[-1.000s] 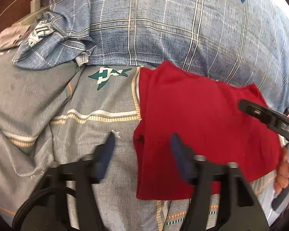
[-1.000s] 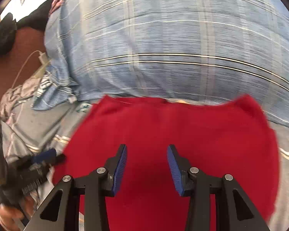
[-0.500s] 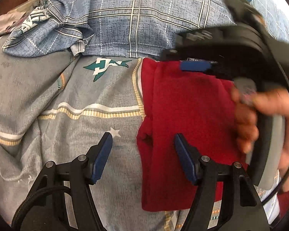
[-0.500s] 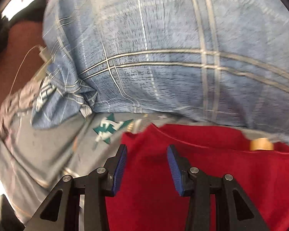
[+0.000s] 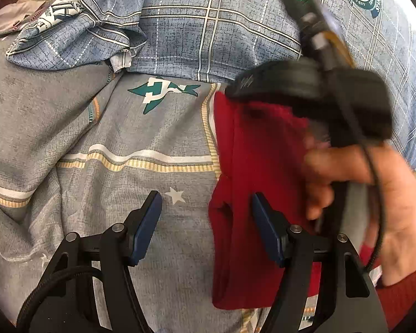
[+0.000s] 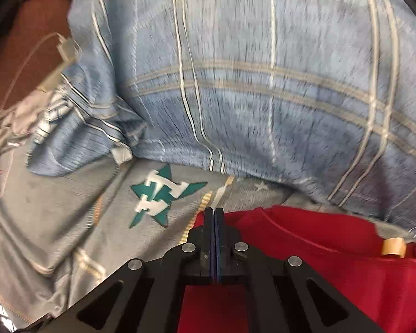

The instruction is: Fold small clothes

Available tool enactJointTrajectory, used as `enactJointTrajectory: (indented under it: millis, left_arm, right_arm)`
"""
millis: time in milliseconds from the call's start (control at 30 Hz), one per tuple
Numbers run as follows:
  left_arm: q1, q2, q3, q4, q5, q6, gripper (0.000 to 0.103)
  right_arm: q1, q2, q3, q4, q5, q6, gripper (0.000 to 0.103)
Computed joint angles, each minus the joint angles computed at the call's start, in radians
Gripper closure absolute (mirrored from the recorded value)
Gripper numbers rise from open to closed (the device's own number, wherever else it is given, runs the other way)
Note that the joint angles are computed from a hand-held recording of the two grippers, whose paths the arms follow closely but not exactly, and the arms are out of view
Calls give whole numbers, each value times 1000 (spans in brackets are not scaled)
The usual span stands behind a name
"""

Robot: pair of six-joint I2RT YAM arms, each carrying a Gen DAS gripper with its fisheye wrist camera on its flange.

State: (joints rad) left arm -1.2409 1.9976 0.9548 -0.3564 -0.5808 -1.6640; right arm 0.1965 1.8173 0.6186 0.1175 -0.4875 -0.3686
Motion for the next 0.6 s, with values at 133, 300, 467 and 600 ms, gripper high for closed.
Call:
enactJointTrajectory:
  millis: [133,300,467,600]
  left_arm:
    - [12,1,-7,14,2,22,35]
    - [12,13,14,-13,-7,30,35]
    - [11,12,7,-3,-6,24,35]
    - [12,12,4,1,-5,22,35]
  right_arm:
    - [-1,38,10,13,-3,35,103]
    - [-89,-94,-26,-101,-77,-41,74]
    - [-115,-120,-74,-88,-36,-98,43]
    - [-78,-65,-104,41,47,-90,45]
